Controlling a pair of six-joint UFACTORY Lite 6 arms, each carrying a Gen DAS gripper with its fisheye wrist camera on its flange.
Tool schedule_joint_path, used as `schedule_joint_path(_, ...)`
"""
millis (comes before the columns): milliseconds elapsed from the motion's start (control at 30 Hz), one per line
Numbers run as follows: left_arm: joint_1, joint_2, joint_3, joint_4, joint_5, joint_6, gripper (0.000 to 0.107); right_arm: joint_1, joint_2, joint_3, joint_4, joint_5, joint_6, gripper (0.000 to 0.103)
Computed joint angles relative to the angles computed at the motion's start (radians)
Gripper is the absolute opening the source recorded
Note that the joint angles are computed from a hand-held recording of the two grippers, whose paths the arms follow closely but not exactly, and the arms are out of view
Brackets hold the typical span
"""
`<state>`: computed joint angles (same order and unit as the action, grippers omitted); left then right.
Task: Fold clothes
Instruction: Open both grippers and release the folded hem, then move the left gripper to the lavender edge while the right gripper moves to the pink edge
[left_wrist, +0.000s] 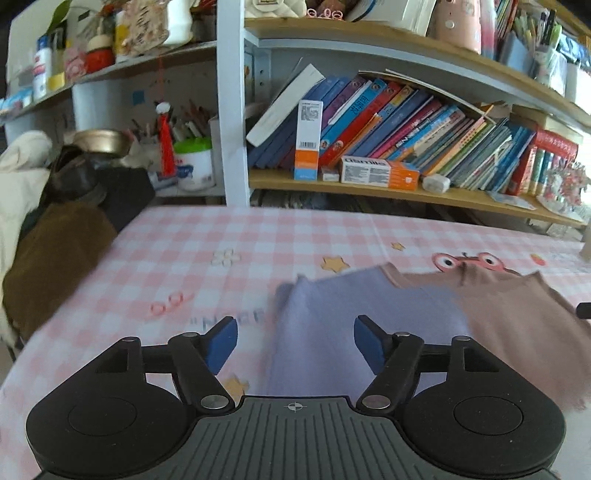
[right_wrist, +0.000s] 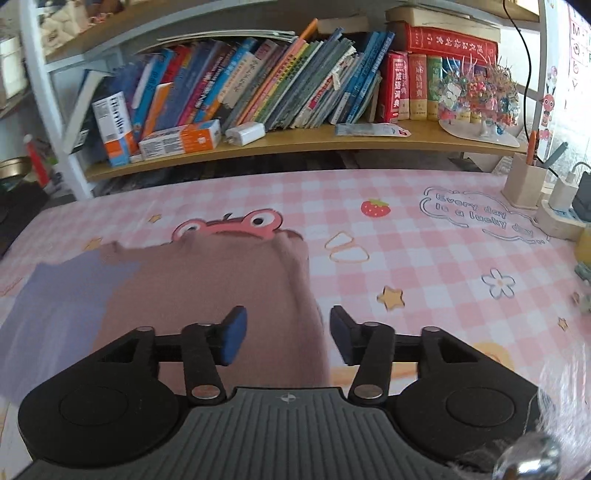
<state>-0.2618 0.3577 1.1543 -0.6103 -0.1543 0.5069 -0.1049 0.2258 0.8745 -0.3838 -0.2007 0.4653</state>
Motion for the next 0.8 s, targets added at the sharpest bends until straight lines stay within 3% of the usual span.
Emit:
schedule_joint_path(200,-0.069,-0.176,-0.201,-0.135,-0.035,0.086,0.082,0.036,-0.204,-0.188,0.037,-0.001,-0.066,0.069)
schedule_joint_path(367,-0.132,-0.272,-0.304,-0.379,-0.062,0.267,0.087,0.046,-0.333,-0.295,-0.007,0.011,-0.04,0.082)
schedule_joint_path(533,-0.195,-0.351,-0.374,-0.567,-0.094,0.403,0.093,0.053,-0.424,-0.371,0.015,0.029,-0.07,0.086)
schedule_joint_path(800,-0.282,-0.444,-0.453,-0.852,-0.157,0.588,0.094,0.059,-0.564,-0.478,-0.035,0.067,-0.043,0.088)
